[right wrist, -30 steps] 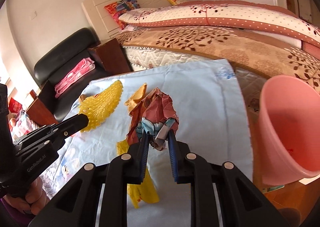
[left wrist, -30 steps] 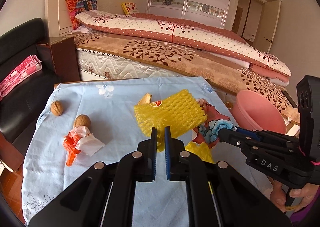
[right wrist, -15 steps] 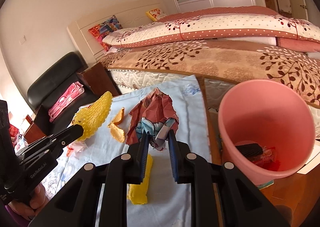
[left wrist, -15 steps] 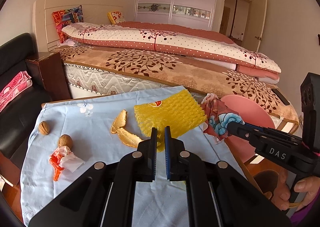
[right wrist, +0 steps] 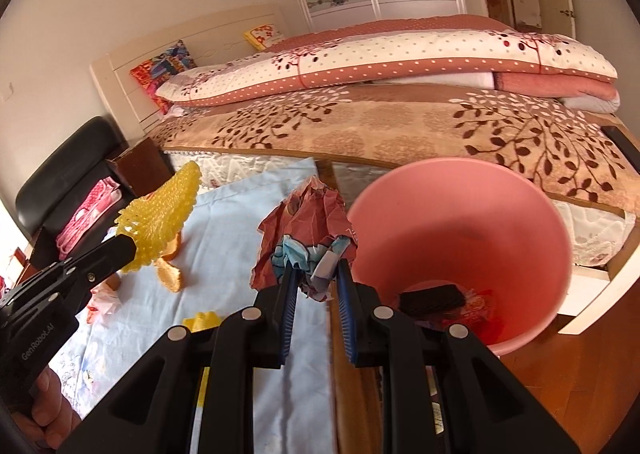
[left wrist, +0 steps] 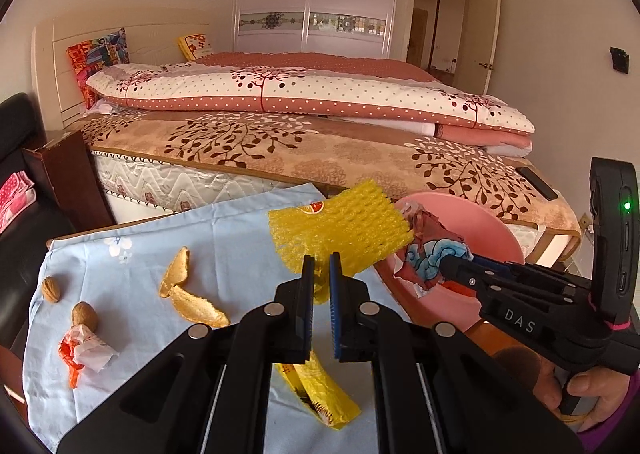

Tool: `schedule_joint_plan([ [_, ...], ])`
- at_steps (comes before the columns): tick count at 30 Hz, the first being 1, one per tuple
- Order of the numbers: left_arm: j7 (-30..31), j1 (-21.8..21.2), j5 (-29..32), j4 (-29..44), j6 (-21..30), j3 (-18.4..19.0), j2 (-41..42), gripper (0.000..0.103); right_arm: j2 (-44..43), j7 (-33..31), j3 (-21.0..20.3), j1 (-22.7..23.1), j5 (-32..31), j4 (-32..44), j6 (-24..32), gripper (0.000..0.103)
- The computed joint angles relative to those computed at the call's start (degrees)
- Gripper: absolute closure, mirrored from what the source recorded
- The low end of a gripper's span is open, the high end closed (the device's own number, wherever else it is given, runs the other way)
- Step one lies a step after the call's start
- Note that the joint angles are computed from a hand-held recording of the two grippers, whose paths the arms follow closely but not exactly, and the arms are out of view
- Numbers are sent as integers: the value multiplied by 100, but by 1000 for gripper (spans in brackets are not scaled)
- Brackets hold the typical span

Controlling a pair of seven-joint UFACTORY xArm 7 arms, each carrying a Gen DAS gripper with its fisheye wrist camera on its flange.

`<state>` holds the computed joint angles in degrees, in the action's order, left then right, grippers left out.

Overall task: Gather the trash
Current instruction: 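Carry the cloth scrap and yellow net over the pink bucket and open both tools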

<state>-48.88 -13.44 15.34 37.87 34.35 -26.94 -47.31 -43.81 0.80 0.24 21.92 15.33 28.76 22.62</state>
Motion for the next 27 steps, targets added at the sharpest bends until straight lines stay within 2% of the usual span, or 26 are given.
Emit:
schedule_joint_plan([
  [9, -54, 174, 334, 580, -387, -319, 935, 96, -6, 61, -196, -468, -98, -69, 61, 84],
  [16, -329, 261, 785, 969, -565, -523, 1606, 96, 131, 38, -341, -707, -91, -56, 25, 83],
  [27, -715, -5, 1630, 1576, -470, -471, 2622, 96, 388, -93, -465, -931, -69, -11, -5, 83],
])
